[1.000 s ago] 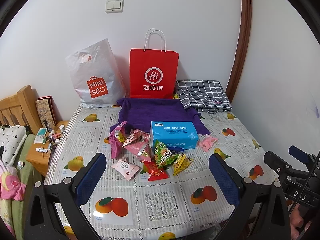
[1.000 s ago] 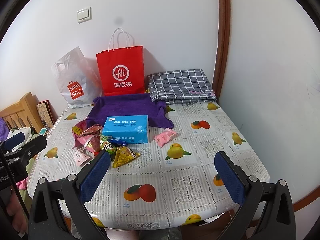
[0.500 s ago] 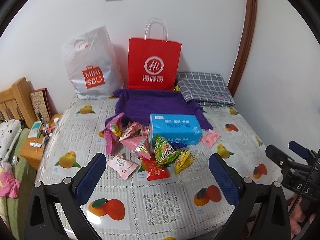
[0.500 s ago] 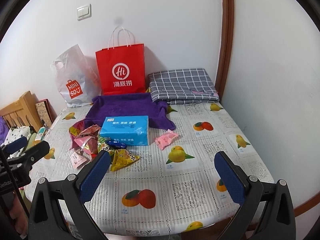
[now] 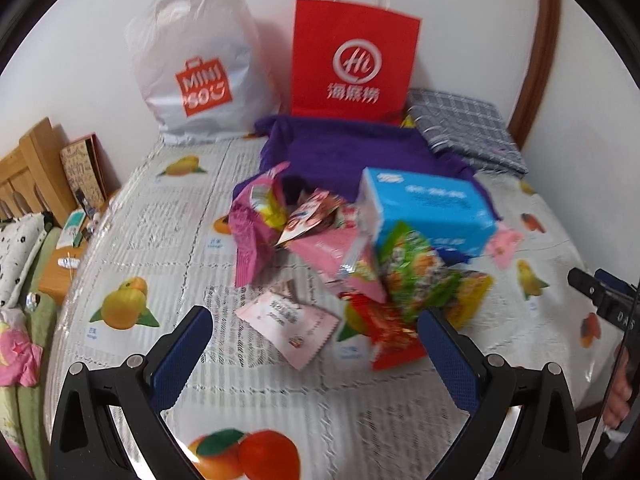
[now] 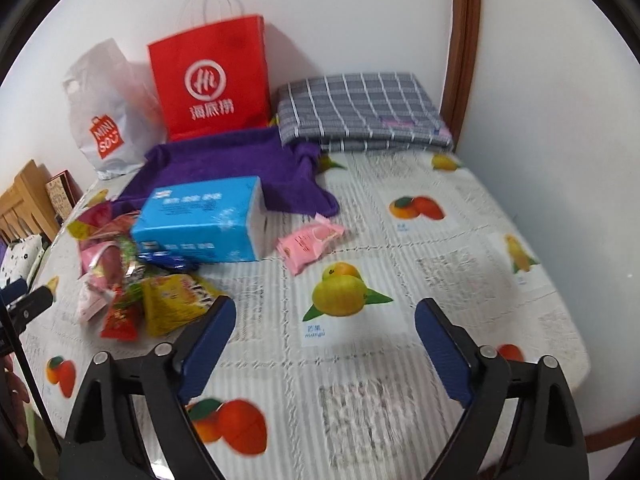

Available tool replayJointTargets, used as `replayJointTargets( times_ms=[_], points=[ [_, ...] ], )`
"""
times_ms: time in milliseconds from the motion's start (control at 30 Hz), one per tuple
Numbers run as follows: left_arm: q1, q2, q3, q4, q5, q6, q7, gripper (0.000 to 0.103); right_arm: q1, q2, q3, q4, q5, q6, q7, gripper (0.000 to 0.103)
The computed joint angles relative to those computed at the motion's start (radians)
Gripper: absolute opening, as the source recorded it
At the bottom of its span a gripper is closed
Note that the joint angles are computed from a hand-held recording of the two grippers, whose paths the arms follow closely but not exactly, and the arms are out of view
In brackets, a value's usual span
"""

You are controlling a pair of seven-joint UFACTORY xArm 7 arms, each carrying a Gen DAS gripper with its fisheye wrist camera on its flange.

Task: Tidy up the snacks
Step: 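Grasp the pink peach candy packet with the right tool while the left tool grasps a pale pink packet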

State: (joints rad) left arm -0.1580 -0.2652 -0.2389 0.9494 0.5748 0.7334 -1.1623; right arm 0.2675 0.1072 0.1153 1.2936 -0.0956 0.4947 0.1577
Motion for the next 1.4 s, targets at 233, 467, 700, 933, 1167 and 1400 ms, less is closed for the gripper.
replayJointTargets(
  times_ms=[233, 467, 700, 933, 1167, 1400],
  points=[
    [0.029, 0.037, 0.039, -0.018, 0.001, -0.028, 0.039, 0.101, 0.006, 0.228, -0.009, 0.206, 0.023, 0.019, -0.007, 0.081],
    [0.052, 0.052, 0.071, -0.027, -0.014, -0.036, 0.053, 0.101, 0.013, 0.401, -0.004, 0.407, 0.075, 0.065, -0.033, 0.074],
    [0.068, 0.067, 0.088, -0.043, -0.047, -0.091, 0.054, 0.101, 0.039, 0.546, -0.012, 0.614, 0.098, 0.183, -0.029, 0.054],
    [0.081, 0.037, 0.086, -0.071, -0.037, -0.114, 0.040, 0.101, 0.009, 0.481, 0.019, 0.514, 0.144, 0.153, -0.118, 0.041],
    [0.089, 0.004, 0.070, -0.113, -0.048, -0.151, 0.055, 0.101, -0.043, 0.299, 0.062, 0.255, 0.243, 0.072, -0.249, 0.038],
    [0.077, 0.071, 0.075, -0.089, -0.092, -0.128, 0.081, 0.101, -0.022, 0.244, 0.060, 0.124, 0.286, -0.048, -0.290, 0.037]
  ],
)
